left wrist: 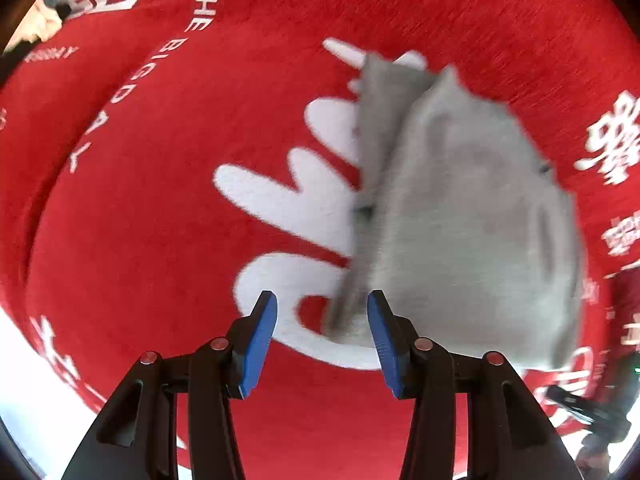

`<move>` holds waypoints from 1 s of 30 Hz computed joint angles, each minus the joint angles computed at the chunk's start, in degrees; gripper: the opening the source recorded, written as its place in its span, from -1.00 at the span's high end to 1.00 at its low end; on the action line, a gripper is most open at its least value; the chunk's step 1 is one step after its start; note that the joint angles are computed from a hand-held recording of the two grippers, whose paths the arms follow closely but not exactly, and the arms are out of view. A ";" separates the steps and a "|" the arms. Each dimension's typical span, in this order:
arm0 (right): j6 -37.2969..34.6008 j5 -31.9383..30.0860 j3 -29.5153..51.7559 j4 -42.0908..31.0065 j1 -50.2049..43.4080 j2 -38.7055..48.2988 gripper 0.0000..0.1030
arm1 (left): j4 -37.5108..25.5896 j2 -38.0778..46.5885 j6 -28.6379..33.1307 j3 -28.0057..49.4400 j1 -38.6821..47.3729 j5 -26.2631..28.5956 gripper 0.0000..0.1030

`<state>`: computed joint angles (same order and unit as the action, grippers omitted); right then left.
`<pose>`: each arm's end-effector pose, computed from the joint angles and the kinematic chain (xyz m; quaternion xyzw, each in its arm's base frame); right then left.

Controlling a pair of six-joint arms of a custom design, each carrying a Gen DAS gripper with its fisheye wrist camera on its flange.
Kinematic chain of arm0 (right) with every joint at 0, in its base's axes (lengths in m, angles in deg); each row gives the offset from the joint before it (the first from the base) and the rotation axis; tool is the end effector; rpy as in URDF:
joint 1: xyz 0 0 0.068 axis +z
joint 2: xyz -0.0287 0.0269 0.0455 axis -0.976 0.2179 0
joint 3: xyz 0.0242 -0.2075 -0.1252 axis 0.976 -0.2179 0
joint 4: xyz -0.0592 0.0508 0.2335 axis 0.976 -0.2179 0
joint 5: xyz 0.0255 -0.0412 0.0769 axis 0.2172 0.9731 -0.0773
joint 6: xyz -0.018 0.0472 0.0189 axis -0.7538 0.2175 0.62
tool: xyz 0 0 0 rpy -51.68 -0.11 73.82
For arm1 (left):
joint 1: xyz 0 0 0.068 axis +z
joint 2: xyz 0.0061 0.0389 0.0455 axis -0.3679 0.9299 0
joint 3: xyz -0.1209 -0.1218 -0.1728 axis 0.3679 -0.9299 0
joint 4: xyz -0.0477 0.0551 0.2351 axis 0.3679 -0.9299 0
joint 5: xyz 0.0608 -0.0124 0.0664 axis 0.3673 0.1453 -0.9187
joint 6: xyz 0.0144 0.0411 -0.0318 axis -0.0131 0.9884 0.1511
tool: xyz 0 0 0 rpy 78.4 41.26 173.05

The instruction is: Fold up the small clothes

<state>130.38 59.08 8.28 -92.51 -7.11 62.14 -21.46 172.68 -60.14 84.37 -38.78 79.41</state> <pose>0.0315 0.0743 0.2421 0.4553 0.8517 0.2576 0.0304 0.3750 -0.1237 0.2273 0.2341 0.9662 -0.1054 0.0235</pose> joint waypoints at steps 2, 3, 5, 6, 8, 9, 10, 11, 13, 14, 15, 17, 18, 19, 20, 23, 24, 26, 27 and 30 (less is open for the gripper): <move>-8.42 -3.45 1.24 2.80 -6.91 2.83 0.41 | 0.51 1.22 0.44 -0.87 0.09 -0.70 0.05; -10.84 -4.35 1.49 3.77 -8.77 3.66 0.41 | 1.03 0.99 0.61 -1.40 0.24 -0.36 0.03; -17.32 -6.96 2.63 6.70 -13.58 7.03 0.41 | 0.64 0.82 2.27 -1.20 0.38 -0.36 0.03; -20.27 -8.00 3.38 7.95 -15.38 8.88 0.41 | 0.33 0.84 2.70 -1.04 0.50 -0.41 0.03; -22.24 -8.37 4.40 9.53 -15.67 11.19 0.41 | -1.65 1.48 3.07 0.48 0.89 -0.15 0.03; -23.43 -9.01 4.68 10.58 -16.63 12.36 0.40 | -2.27 1.75 2.84 1.11 0.94 -0.03 0.03; -24.00 -9.46 4.95 11.70 -17.18 13.53 0.38 | -3.04 1.79 2.66 1.55 1.21 0.12 0.03; -24.36 -9.83 4.95 12.41 -17.63 14.05 0.34 | -3.56 1.77 2.63 1.84 1.39 0.16 0.03; -25.13 -10.72 4.98 13.92 -18.51 15.29 0.28 | -4.11 1.63 2.48 2.16 1.38 -0.07 0.03; -25.59 -11.08 5.09 14.66 -18.89 16.10 0.25 | -4.30 1.52 2.49 2.07 1.32 -0.29 0.03; -26.03 -11.44 5.36 15.28 -19.20 17.03 0.24 | -4.46 1.15 2.50 1.69 1.23 -0.44 0.03; -27.12 -12.32 5.54 16.10 -20.04 18.30 0.22 | -4.49 0.12 2.79 0.44 1.06 -0.60 0.03; -27.49 -12.59 5.69 16.45 -20.35 18.88 0.21 | -4.43 -0.34 2.90 -0.04 0.79 -0.52 0.03; -27.85 -12.96 5.76 16.71 -20.62 19.36 0.21 | -4.13 -1.06 3.06 -0.91 0.61 -0.39 0.03; -27.90 -13.10 5.77 16.70 -20.67 19.49 0.17 | -3.62 -1.13 2.65 -1.32 0.00 -0.31 0.03; -28.16 -13.60 5.51 17.45 -21.33 20.00 0.13 | -3.66 -1.42 2.95 -1.84 -0.63 -0.16 0.03; -28.32 -13.77 5.52 17.87 -21.62 20.41 0.13 | -3.70 -1.50 2.88 -1.93 -0.83 -0.14 0.03; -28.46 -13.99 5.44 18.50 -21.71 20.76 0.12 | -3.89 -1.70 2.71 -2.30 -1.26 -0.13 0.03; -28.57 -14.06 5.47 18.74 -21.72 20.95 0.12 | -3.85 -1.81 2.53 -2.43 -1.45 -0.25 0.03; -29.00 -14.42 5.52 19.71 -21.92 21.65 0.12 | -1.69 -3.53 1.33 -4.71 -2.27 -1.27 -0.56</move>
<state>101.38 44.66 13.80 -72.80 -29.03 83.80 -23.16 169.14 -58.81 79.66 -41.04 78.14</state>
